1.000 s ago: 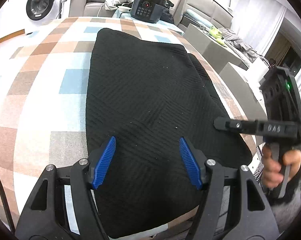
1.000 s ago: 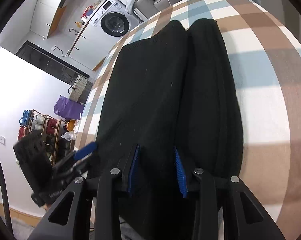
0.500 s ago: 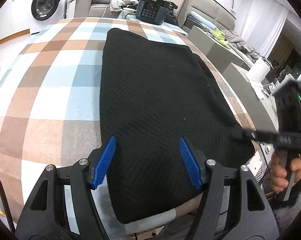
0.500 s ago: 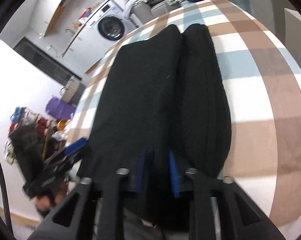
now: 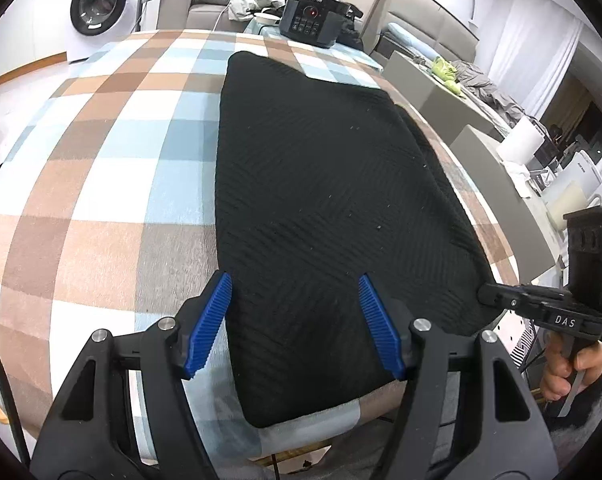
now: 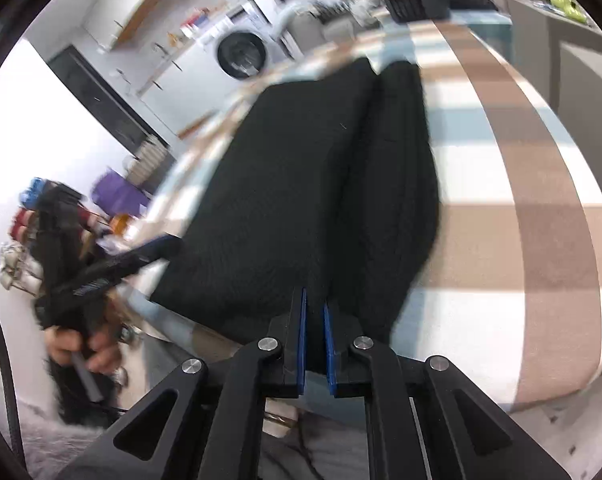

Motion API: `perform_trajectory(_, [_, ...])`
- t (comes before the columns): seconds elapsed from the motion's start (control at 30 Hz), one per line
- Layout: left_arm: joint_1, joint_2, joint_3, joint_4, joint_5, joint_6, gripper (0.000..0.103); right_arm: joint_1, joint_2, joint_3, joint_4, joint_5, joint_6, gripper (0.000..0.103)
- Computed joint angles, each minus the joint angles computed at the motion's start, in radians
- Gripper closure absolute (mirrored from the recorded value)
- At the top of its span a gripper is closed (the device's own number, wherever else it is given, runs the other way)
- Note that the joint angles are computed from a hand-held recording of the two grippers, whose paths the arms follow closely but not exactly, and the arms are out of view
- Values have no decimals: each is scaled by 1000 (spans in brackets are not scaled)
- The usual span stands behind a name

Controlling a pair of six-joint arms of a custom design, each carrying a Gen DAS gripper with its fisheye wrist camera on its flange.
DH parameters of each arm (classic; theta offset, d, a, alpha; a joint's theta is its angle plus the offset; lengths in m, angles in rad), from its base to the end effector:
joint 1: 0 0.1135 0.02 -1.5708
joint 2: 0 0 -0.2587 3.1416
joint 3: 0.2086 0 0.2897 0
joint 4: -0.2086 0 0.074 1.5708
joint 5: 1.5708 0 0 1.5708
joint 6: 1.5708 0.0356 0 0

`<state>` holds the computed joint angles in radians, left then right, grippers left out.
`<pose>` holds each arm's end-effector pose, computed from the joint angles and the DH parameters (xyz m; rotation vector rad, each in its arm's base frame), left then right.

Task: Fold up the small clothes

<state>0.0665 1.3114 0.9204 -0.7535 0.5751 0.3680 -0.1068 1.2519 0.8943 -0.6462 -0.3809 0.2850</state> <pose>0.2822 -0.0006 0.2164 0.5425 2.4883 -0.6154 0.2827 -0.0170 0.2259 0.3569 2.5360 0.5573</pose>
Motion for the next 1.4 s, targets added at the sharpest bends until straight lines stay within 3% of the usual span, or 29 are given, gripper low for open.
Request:
perform_trajectory(0.17, [9,-38,-9,-38,31,26,39,-8,-66,-29,2,-19,-17,86])
perform_trajectory(0.3, [-28,-71,-35,-50,20,64,39,13,-58,-22,7,21,-36,95])
perform_trajectory(0.47, [-33,-93,-64,-57,4,74,39,-10,-21,9,-39,28,-63,95])
perform_trajectory(0.57, [-15,-97,-64,-69,10,75,39,-54,-68,-17,1,-22,-24,80])
perform_trajectory(0.63, [4,-80,-51,-81,29,77,39,-84,-83,-34,51,-8,16,63])
perform_trajectory(0.7, [26,-44,-27,-95,64,69,39,-119,-39,-30,93,-48,39,61])
perform_trajectory(1.0, [29,87,50,-23,42,-47,40,-142,227,108,242,-79,78,61])
perform_trajectory(1.07, [18,125,71,-3,32,-78,40,-129,257,134,257,-26,68,72])
perform_trajectory(1.13, [3,158,92,11,21,-103,40,-118,281,157,247,15,50,97])
perform_trajectory(1.23, [-18,185,110,37,-3,-122,40,-98,247,146,262,73,23,98])
perform_trajectory(1.33, [-32,202,123,51,-22,-132,40,-96,266,174,176,111,7,98])
perform_trajectory(1.4, [-39,206,128,47,-34,-123,40,-133,245,145,173,24,36,92])
